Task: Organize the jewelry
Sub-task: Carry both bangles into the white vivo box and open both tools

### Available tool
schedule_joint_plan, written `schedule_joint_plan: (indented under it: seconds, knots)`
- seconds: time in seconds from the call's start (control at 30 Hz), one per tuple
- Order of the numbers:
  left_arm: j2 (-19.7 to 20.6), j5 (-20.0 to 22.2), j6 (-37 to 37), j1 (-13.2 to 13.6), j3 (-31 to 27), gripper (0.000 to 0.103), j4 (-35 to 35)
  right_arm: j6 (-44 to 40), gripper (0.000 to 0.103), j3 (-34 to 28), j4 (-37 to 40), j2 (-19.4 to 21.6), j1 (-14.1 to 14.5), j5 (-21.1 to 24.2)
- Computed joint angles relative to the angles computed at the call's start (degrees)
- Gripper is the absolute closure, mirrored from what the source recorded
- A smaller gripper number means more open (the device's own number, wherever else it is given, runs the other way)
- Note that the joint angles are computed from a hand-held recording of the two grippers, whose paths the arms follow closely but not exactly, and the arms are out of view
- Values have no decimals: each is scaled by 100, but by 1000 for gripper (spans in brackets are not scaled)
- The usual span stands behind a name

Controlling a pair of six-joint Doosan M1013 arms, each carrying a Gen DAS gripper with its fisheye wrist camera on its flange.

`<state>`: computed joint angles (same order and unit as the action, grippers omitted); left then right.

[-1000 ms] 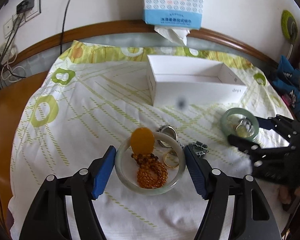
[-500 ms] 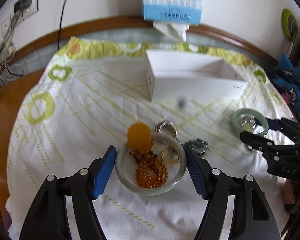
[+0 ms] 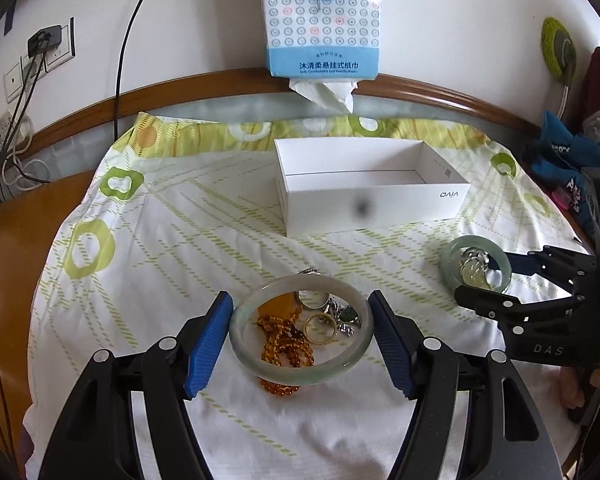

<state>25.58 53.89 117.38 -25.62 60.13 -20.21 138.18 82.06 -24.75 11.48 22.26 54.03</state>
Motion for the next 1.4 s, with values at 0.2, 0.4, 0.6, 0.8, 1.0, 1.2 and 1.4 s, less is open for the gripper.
schedule_joint_plan:
  seconds: [0.2,0.4,0.6,0.8,1.0,1.2,1.4]
  knots:
    - [38,100,21,-49,-29,34,153,-113,30,-120,-166,99,61,259]
    - [55,148,26,-80,-35,34,257,-94,34,-142,-208,119,59,271]
    - [54,80,62,-84,-88,34,165,357,34,63,-569,-84,92,-177]
    - [223,50,76,-194,-640,34,165,706,34,25,-713,-243,-38,-617]
    - [759,186,-347,-333,-1671,34,309,696,34,-490,-554,-17,-415,-776]
    - [1447,781,-1084,-412,-2664,34,676,568,34,-651,60,263,-680,-926]
    - [1592,921,-1081,-387,-2777,34,656,195,33,-734,366,384,-748,-888]
